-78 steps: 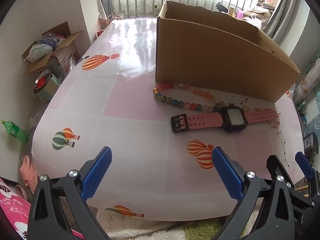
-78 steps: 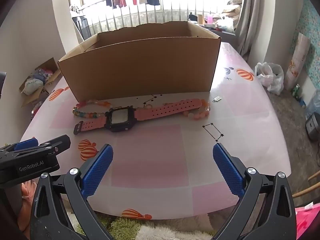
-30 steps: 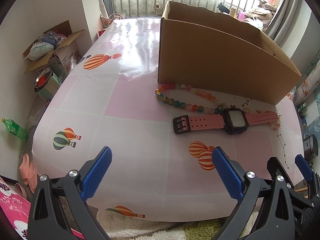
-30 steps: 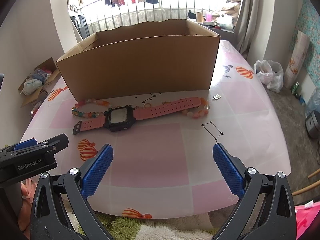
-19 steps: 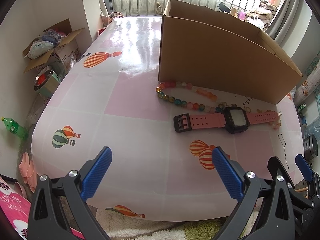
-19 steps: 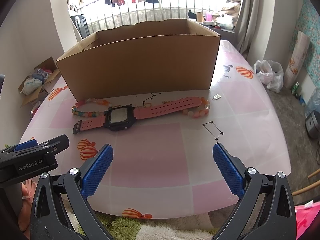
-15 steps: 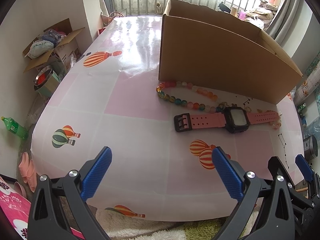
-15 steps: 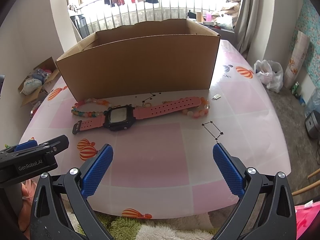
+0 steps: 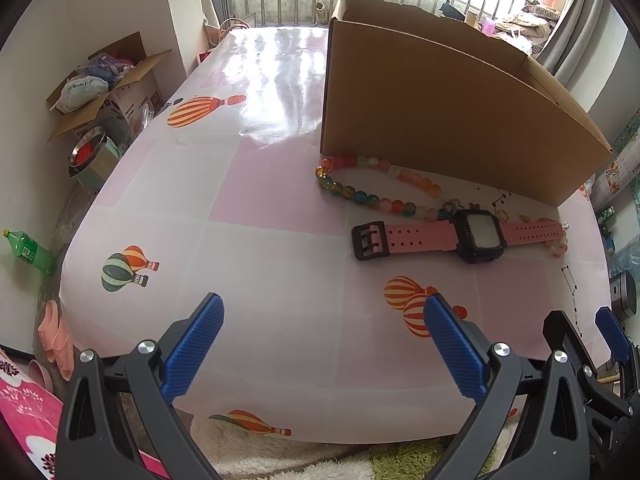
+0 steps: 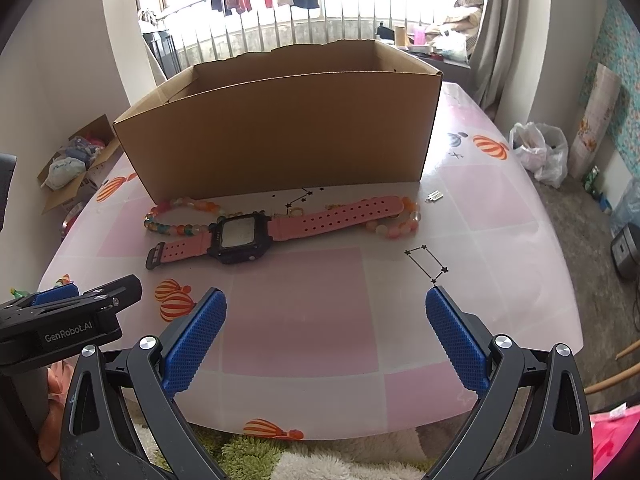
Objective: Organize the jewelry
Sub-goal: 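Close the right gripper on the watch face while the left gripper grasps the strap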
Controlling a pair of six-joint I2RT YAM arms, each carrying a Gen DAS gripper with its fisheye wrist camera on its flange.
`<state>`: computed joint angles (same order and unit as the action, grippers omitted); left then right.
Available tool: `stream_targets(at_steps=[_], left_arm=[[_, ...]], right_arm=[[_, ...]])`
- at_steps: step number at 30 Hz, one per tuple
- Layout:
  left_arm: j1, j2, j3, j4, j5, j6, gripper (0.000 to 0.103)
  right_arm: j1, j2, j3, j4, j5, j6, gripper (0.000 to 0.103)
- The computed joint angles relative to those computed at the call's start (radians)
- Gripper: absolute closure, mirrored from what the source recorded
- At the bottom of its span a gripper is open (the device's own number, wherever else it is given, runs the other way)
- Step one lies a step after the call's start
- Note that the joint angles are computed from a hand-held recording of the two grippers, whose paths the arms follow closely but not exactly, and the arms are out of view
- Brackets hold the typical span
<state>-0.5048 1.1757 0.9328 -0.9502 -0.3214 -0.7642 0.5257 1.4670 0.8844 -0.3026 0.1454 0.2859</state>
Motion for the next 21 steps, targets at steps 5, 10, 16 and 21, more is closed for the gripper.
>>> stream_targets(at_steps=[5, 10, 16, 21], left_arm=[[0.011, 0.03, 0.0, 0.012, 0.008, 0.011, 0.005], [0.038, 0.086, 0.002, 0.041, 0.021, 0.052, 0.005], [0.053, 0.117, -0.011, 0.1, -0.002, 0.153, 0.005], [0.084, 0.047, -0.091, 0.204, 0.046, 0.28, 0.005]], right_arm=[[-0.012, 0.005, -0.006, 0.019, -0.011, -0.011, 0.007], [-0.036, 0.012, -0.02, 0.055, -0.046, -0.026, 0.007], [-0.068, -0.003, -0.076, 0.167, -0.096, -0.126, 0.007], [-0.079, -0.006, -0.069, 0.243, -0.164, -0.33, 0.007]])
